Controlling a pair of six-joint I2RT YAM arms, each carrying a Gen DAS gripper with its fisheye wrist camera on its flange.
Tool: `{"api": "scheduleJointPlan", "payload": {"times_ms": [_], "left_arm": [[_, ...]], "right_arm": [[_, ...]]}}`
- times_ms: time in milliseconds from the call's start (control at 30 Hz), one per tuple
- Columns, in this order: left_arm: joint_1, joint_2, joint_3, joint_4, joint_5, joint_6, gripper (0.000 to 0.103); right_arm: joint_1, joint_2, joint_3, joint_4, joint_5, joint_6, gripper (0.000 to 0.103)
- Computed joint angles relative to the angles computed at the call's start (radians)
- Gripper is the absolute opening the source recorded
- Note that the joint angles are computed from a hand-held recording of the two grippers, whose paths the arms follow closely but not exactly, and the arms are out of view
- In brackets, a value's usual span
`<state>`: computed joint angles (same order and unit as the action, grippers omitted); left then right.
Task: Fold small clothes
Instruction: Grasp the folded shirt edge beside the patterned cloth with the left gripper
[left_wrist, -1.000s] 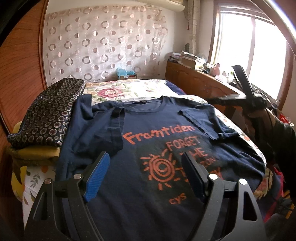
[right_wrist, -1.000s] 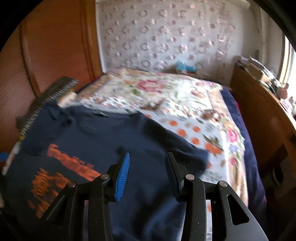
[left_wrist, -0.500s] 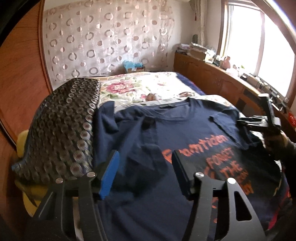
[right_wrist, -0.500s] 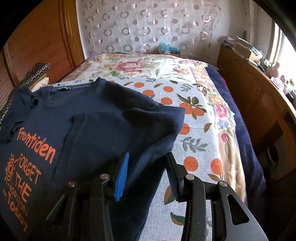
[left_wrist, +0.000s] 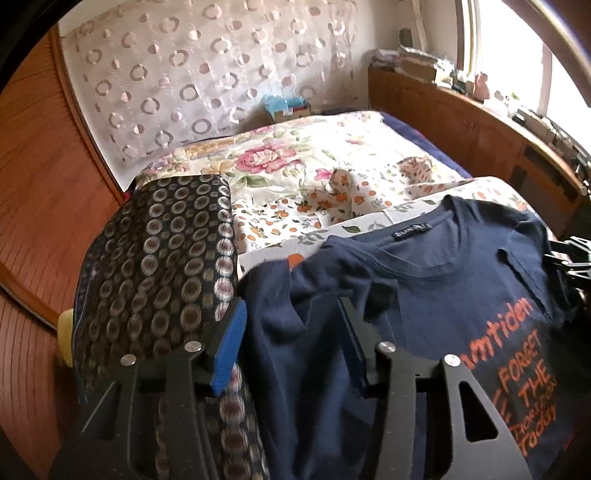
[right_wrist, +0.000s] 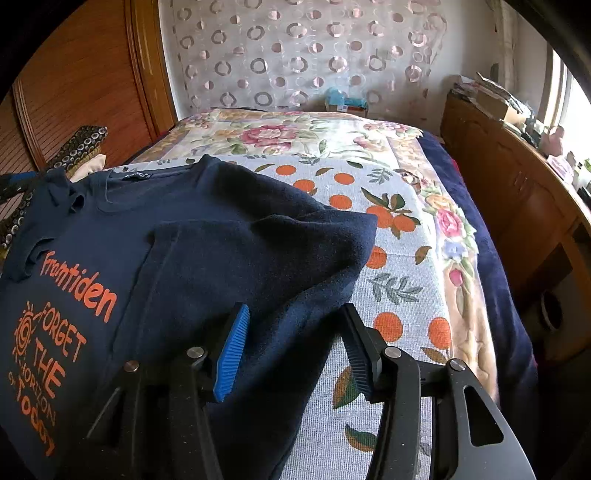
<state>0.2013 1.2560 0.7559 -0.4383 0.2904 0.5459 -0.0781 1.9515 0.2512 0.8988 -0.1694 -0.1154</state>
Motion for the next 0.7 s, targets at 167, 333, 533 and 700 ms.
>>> {"api": "scheduleJointPlan", "payload": {"times_ms": [167,333,533,700], "left_arm": [[-0.085,0.098,0.049,0.045,-0.127,0.012,0.045],[-0.121,0.163,0.087,0.048,-0.217,0.044,0.023],[-0.034,0.056,0.071,0.047,-0.105,0.022,0.004],[0.105,-0.052,0.098,-0.032,0.083,0.003,0.004]], "right_arm": [[-0.002,0.005,0.001,0.003,-0.006,-0.001,0.054],[0.008,0.005,0.003,0.000,0.001,-0.003,0.057],[0.013,0.006,0.003,0.001,0.004,-0.001,0.058],[0.014,0.009,0.003,0.005,0.013,-0.001,0.059]]}}
